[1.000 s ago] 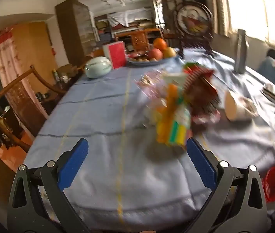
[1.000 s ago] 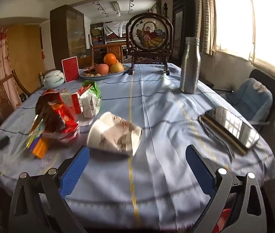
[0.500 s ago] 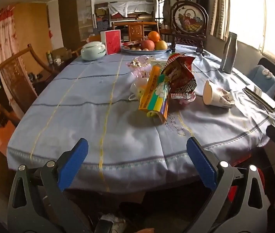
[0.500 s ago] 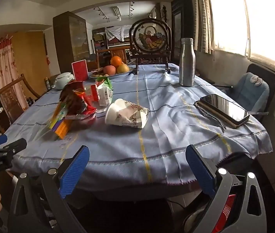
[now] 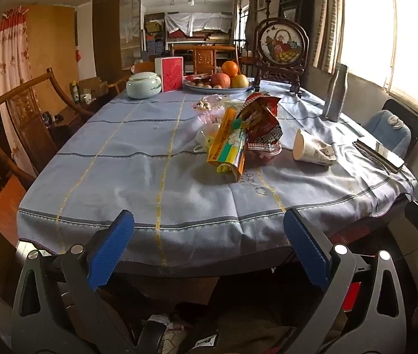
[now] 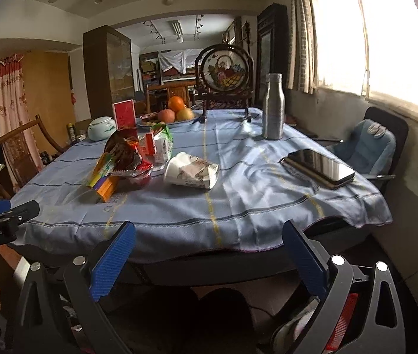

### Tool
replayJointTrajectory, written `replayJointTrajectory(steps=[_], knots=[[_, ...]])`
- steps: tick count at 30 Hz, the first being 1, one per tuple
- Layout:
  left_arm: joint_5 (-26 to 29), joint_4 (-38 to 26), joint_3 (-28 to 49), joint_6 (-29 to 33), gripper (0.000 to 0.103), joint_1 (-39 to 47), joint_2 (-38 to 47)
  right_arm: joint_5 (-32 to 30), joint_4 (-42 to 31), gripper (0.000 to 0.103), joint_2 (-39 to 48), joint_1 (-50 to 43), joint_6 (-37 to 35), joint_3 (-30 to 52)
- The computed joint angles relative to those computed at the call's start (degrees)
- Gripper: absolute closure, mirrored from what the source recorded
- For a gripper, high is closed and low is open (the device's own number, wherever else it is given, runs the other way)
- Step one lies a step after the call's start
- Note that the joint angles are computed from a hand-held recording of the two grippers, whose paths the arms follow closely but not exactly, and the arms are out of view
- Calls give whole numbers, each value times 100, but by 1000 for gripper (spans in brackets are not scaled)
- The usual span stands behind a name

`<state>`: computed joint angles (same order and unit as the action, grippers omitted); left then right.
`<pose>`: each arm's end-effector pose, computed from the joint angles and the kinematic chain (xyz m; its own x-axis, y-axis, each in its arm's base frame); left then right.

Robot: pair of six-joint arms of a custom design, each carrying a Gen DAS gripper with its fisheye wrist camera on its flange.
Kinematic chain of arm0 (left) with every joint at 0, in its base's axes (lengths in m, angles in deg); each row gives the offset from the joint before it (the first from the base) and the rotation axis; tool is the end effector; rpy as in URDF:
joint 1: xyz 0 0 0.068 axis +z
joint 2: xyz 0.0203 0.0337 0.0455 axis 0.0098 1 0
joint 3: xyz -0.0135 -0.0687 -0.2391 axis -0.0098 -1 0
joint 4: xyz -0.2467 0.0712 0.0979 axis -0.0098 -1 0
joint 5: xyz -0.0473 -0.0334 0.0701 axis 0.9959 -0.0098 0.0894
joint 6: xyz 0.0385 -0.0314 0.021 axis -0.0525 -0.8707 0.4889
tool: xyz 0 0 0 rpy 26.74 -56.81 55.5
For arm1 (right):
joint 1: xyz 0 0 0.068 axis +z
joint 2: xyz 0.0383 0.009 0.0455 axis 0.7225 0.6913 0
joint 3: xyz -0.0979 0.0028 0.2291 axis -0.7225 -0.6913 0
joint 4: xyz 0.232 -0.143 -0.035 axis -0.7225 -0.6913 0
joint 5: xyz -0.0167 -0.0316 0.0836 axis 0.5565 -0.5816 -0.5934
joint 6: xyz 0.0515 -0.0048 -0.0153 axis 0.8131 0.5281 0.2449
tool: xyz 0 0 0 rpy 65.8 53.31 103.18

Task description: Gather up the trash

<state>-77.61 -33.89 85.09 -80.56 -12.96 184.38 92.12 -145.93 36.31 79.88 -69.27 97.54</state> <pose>0.2675 -0.0537 0.5126 -0.5841 -0.0782 -0.8079 -0.1336 0.9910 0.0007 0.2974 0.1831 0.4982 -0.4933 0.0060 -0.8698 -0.1392 0.9866 0.0857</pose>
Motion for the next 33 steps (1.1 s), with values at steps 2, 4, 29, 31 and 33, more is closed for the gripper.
replayJointTrajectory(steps=[2,4,29,31,33], knots=[[-286,72,-65,-17,6,-186,0,91,44,6,-71,18,-25,-80],[-546,177,-195,5,6,-333,-65,87,-3,6,-28,-7,-27,12],[-829,326,-604,-221,6,-507,-248,162,-124,6,44,20,5,250],[-824,300,-595,-231,6,-499,-242,165,-117,6,35,23,10,236],[-829,309,-633,-240,6,-502,-265,165,-117,6,35,23,10,236]])
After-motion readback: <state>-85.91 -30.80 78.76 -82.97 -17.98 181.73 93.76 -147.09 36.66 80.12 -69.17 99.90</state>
